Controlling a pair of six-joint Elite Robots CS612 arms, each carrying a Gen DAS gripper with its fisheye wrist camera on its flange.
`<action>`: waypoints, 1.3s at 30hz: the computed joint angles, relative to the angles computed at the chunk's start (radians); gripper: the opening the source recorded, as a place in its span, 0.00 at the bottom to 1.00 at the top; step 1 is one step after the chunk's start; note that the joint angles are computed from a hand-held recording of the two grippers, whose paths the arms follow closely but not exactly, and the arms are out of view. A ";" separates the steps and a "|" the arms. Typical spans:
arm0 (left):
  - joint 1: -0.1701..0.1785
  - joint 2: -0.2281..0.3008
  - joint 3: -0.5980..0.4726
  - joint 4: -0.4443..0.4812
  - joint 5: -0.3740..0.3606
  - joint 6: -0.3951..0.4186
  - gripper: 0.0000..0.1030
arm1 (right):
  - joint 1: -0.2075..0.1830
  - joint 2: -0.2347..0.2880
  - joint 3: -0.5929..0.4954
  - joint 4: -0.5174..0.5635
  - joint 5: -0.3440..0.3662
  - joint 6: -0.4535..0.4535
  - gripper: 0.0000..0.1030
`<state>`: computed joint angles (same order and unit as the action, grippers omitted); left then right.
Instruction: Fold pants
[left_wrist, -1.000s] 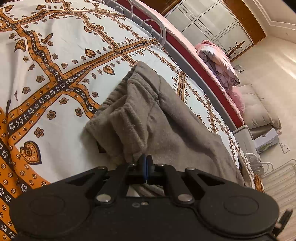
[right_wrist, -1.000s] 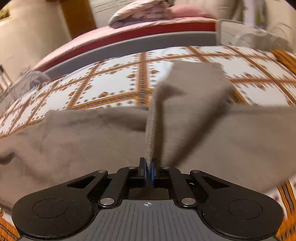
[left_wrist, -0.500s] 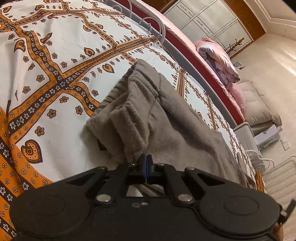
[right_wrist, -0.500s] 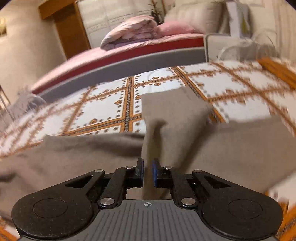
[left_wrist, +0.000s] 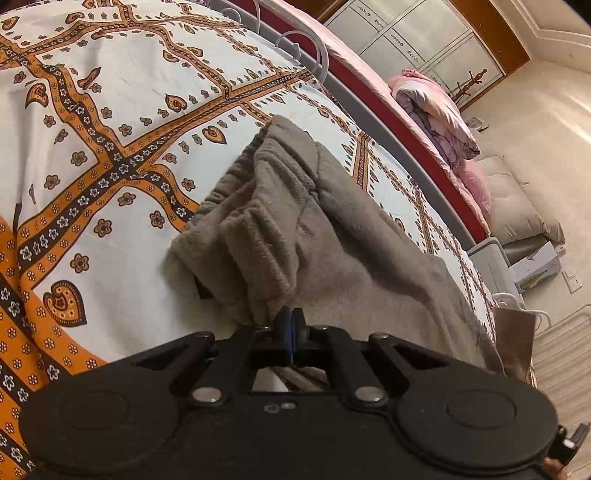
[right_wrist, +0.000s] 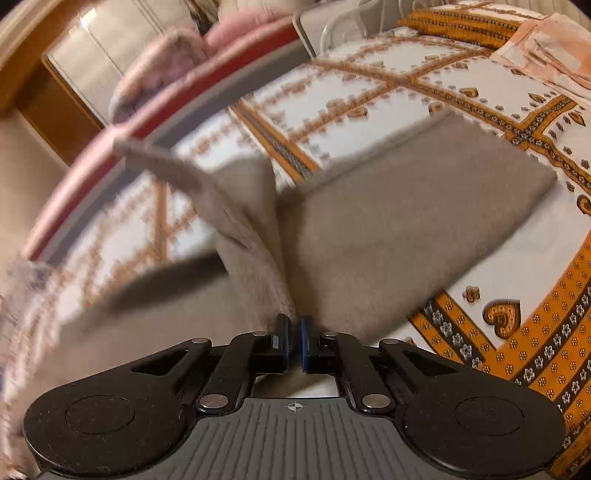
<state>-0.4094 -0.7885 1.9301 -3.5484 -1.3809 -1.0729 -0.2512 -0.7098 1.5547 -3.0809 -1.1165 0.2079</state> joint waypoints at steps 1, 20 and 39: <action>0.000 0.000 -0.001 0.004 0.001 0.001 0.00 | 0.001 -0.002 0.003 -0.040 -0.007 -0.011 0.06; 0.008 0.003 -0.003 -0.001 -0.016 -0.007 0.00 | 0.122 0.059 -0.112 -0.042 -0.096 -0.733 0.41; 0.007 0.005 -0.003 -0.003 -0.015 -0.007 0.00 | -0.039 -0.012 -0.024 0.064 -0.011 -0.319 0.12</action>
<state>-0.4022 -0.7838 1.9276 -3.5511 -1.3956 -1.0794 -0.2904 -0.7216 1.5303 -3.0172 -1.1272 -0.1106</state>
